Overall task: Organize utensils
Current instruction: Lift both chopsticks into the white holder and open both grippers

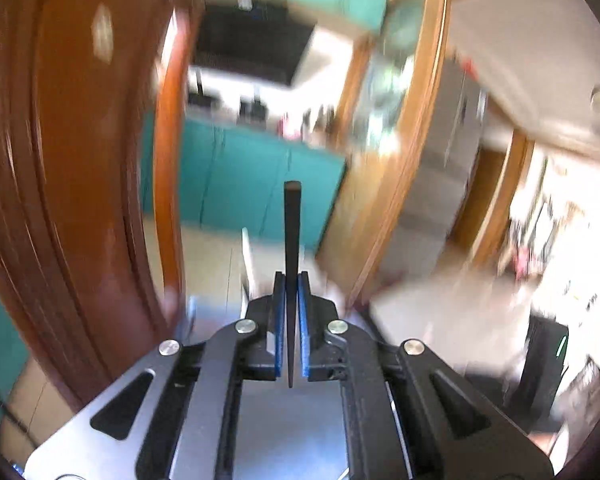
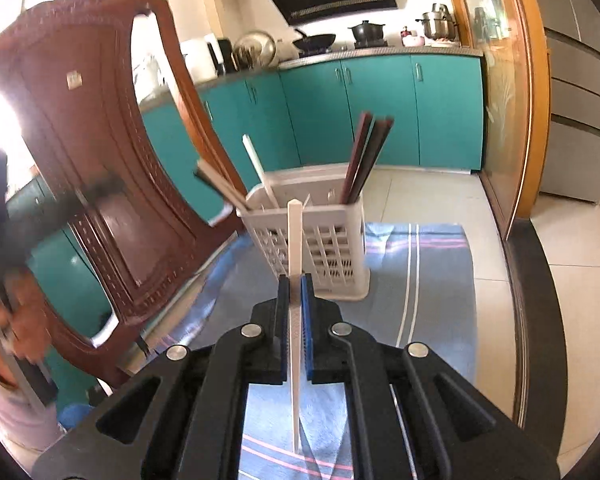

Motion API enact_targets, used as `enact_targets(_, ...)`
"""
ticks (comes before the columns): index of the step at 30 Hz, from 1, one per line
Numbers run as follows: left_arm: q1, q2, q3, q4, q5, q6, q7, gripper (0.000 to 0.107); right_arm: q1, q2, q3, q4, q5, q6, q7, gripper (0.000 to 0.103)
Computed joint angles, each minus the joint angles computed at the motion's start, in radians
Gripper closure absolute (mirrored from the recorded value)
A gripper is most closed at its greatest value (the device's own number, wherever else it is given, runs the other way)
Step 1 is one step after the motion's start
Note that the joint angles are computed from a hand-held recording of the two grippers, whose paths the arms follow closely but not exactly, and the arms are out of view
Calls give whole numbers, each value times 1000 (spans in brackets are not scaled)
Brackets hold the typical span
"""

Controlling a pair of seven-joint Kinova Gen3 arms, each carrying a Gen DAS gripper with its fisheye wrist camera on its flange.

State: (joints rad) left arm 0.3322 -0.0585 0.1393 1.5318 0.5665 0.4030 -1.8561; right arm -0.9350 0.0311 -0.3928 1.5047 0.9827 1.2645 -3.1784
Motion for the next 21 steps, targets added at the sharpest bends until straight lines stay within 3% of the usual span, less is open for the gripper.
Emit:
enact_targets(3, 108, 18, -98, -32, 9, -122, 48, 101, -3, 5, 2, -30, 30, 26, 7, 96)
enact_targets(7, 293, 114, -246, -73, -143, -247, 210, 101, -10, 12, 7, -79, 81, 58, 46, 96)
enact_targets(11, 462, 215, -431, -160, -280, -175, 373, 101, 48, 33, -79, -153, 207, 123, 69, 97)
enact_targets(14, 573, 280, -561, -239, -397, -107, 495, 101, -39, 36, -4, -152, 329, 150, 13, 97)
enact_targets(17, 590, 305, -570, -265, -466, -67, 553, 101, -117, 39, 82, -105, 451, 158, -103, 96)
enact_targets(21, 588, 337, -589, -302, -377, -2, 456, 101, -49, 78, 71, -63, 508, 159, -231, 96)
